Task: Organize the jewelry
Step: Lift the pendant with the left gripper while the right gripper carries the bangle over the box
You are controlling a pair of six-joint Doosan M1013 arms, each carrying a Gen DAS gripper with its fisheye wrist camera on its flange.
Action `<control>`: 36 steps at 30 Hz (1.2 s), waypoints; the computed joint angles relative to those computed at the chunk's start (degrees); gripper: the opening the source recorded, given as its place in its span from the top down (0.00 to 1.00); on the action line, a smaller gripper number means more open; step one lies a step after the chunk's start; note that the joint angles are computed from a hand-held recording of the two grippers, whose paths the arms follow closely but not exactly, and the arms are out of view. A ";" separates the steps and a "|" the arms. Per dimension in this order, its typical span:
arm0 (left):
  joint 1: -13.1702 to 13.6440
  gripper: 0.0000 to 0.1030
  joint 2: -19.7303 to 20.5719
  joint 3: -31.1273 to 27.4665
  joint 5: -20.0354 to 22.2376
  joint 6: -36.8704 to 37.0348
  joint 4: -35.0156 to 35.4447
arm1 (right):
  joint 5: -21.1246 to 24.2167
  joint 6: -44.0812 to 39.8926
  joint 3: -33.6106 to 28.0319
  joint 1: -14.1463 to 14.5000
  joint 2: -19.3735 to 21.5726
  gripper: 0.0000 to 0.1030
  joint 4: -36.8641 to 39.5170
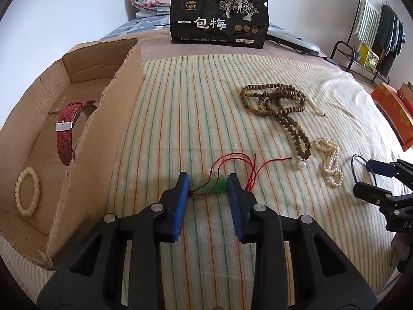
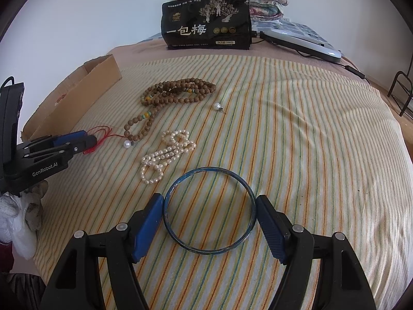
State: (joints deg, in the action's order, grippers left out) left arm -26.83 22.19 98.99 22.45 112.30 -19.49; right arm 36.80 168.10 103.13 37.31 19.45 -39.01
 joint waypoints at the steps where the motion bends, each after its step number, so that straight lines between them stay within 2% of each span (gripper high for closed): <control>1: 0.10 0.71 -0.14 0.02 0.19 0.76 -0.99 | -0.07 0.17 0.03 0.00 -0.04 0.27 -0.04; 6: 0.26 0.71 -1.68 1.02 -0.28 7.30 -7.56 | -0.52 1.24 0.40 0.18 -0.72 0.28 -0.51; 18: 1.44 0.71 -6.95 2.46 -0.84 23.46 -23.54 | 3.33 4.29 -1.02 2.07 -3.06 0.28 -5.40; 27: 3.52 0.71 -9.98 2.71 -1.50 30.56 -31.20 | 4.62 2.73 -4.40 3.33 -3.33 0.28 -7.39; 36: 6.25 0.71 -11.85 3.32 -2.80 35.36 -36.33 | 4.19 -0.74 -9.77 3.71 -1.15 0.28 -7.99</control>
